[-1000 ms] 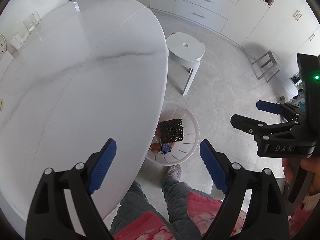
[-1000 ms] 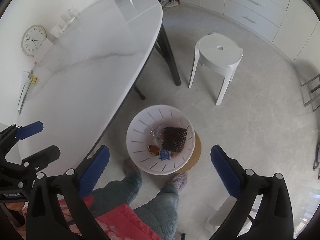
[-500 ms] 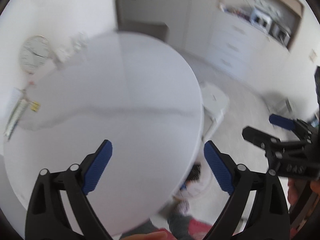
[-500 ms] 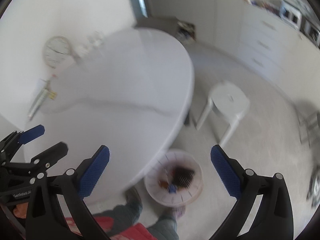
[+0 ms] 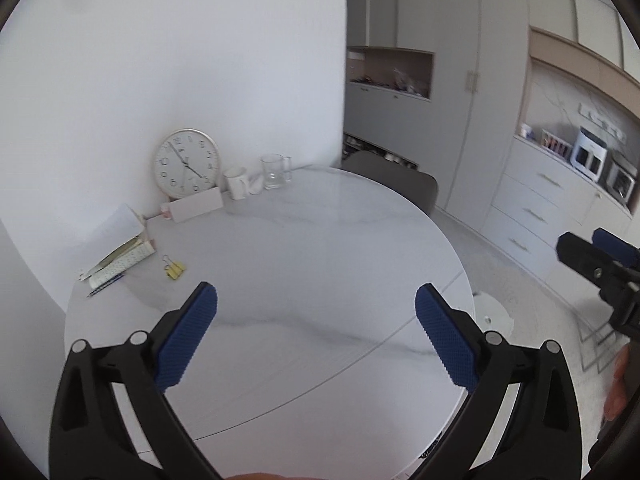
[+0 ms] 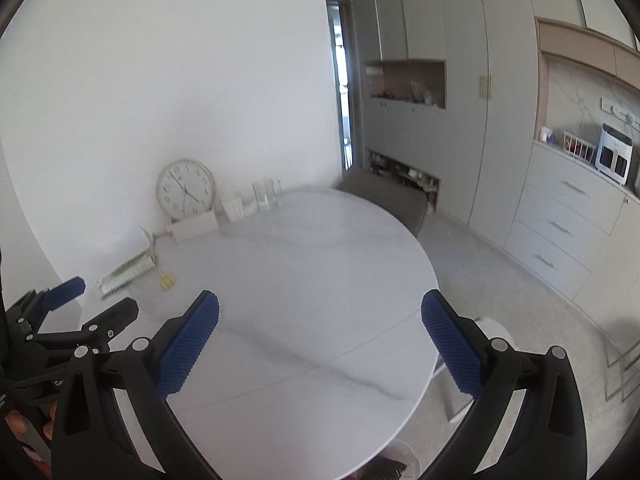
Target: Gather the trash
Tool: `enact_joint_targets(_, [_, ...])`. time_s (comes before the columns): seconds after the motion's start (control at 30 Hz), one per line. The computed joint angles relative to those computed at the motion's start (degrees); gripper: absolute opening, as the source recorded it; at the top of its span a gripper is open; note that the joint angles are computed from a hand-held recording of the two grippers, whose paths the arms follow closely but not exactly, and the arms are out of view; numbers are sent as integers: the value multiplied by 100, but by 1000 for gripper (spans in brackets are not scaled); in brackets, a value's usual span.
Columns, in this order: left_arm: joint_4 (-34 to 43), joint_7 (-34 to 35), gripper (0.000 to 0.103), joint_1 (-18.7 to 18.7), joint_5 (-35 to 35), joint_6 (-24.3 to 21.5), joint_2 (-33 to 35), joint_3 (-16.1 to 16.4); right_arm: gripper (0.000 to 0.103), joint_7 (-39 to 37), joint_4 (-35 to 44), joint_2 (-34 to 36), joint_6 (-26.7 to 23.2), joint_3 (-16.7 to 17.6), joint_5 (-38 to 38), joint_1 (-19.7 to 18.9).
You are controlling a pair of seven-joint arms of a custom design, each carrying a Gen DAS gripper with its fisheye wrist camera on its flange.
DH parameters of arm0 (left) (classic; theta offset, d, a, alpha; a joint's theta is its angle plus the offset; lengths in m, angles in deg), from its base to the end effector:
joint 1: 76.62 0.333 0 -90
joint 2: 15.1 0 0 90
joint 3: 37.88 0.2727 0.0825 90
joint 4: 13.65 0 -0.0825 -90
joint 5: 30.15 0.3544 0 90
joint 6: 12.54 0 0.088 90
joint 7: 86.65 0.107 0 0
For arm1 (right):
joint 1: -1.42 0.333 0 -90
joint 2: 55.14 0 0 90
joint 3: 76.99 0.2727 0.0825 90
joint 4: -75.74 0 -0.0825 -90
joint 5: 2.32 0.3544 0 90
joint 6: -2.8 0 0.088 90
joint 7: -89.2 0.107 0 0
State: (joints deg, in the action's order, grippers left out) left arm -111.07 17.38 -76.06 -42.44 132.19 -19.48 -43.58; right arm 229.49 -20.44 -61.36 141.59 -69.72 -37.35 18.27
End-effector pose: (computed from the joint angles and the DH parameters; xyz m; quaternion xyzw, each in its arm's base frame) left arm 0.5561 -0.0503 0.6771 -0.5597 0.7005 -0.3504 0.2707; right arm 0.4971 0.2248 0.6919 -0.5657 0.6687 -0.3309 0.3512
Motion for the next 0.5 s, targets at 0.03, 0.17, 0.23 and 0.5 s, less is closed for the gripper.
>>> enact_joint_targets(0.03, [4, -55, 95, 23, 43, 8, 2, 15, 101, 30, 40, 27, 1, 18, -58, 3])
enact_joint_targets(0.17, [-34, -156, 95, 86, 81, -6, 10, 58, 101, 7, 18, 66, 50, 19, -27, 47])
enact_joint_targets(0.23, [56, -140, 95, 112, 89, -54, 98, 74, 101, 23, -5, 75, 38, 27, -3, 66])
enact_joint_targets(0.5, [-20, -50, 95, 159, 36, -55, 97, 85, 101, 184, -39, 106, -36, 42, -42, 129])
